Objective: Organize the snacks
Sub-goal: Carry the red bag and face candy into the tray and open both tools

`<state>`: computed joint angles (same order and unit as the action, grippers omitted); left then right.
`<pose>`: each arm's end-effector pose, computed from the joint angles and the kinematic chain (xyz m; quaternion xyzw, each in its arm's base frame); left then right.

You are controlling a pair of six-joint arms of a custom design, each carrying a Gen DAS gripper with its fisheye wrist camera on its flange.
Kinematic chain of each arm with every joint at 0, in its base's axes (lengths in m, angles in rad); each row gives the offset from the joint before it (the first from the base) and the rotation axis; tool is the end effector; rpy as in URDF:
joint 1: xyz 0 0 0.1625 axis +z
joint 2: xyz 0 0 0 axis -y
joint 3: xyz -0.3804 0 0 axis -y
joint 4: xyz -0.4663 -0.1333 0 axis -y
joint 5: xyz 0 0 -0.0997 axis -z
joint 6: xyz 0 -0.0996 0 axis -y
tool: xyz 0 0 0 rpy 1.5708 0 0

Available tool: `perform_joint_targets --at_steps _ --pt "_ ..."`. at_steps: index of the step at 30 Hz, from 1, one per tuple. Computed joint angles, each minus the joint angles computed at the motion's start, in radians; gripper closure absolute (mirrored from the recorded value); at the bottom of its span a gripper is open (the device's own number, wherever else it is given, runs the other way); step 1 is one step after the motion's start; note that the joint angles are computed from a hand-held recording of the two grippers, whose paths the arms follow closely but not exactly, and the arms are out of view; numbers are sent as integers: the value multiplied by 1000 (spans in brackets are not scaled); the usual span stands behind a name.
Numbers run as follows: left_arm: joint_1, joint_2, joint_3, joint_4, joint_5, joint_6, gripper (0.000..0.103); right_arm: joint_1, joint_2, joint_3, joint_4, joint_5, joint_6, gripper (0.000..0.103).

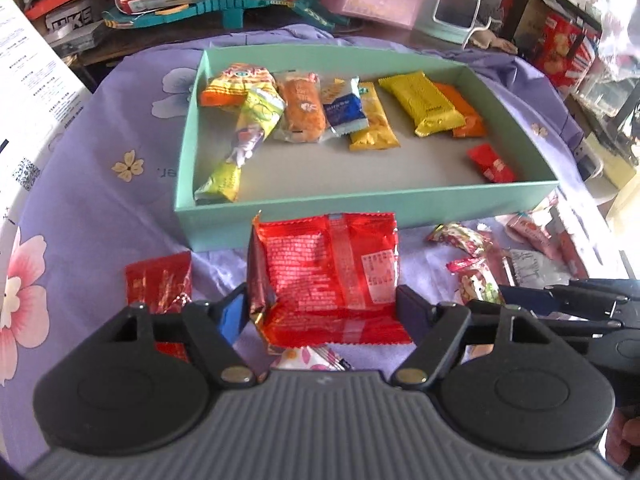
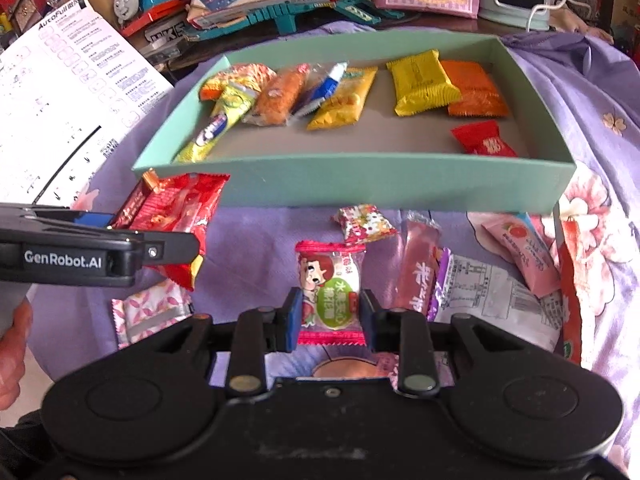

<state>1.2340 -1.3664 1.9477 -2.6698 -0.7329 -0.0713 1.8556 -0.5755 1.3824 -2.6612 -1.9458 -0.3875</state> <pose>0.0018 -0.6221 0.2704 0.0137 0.8891 -0.3087 0.3377 0.3074 -0.7054 -0.0283 0.2960 -0.9269 0.1291 0.1914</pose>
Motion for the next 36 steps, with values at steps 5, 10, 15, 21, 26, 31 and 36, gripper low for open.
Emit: perform_joint_targets --at_steps 5,10,15,21,26,31,36 --pt "-17 -22 9 -44 0 20 27 13 -14 -6 -4 28 -9 74" --pt "-18 -45 11 -74 -12 25 27 20 -17 -29 22 54 21 74" --pt "-9 -51 -6 -98 3 51 27 28 1 -77 35 67 36 74" --pt "10 -47 -51 -121 -25 65 27 40 50 -165 36 76 29 74" --pt "15 -75 -30 -91 -68 53 27 40 54 -173 68 79 27 74" --pt "23 -89 17 -15 -93 17 27 27 39 -134 76 66 49 74" --pt "41 -38 29 17 -37 14 25 15 20 -93 76 50 70 74"
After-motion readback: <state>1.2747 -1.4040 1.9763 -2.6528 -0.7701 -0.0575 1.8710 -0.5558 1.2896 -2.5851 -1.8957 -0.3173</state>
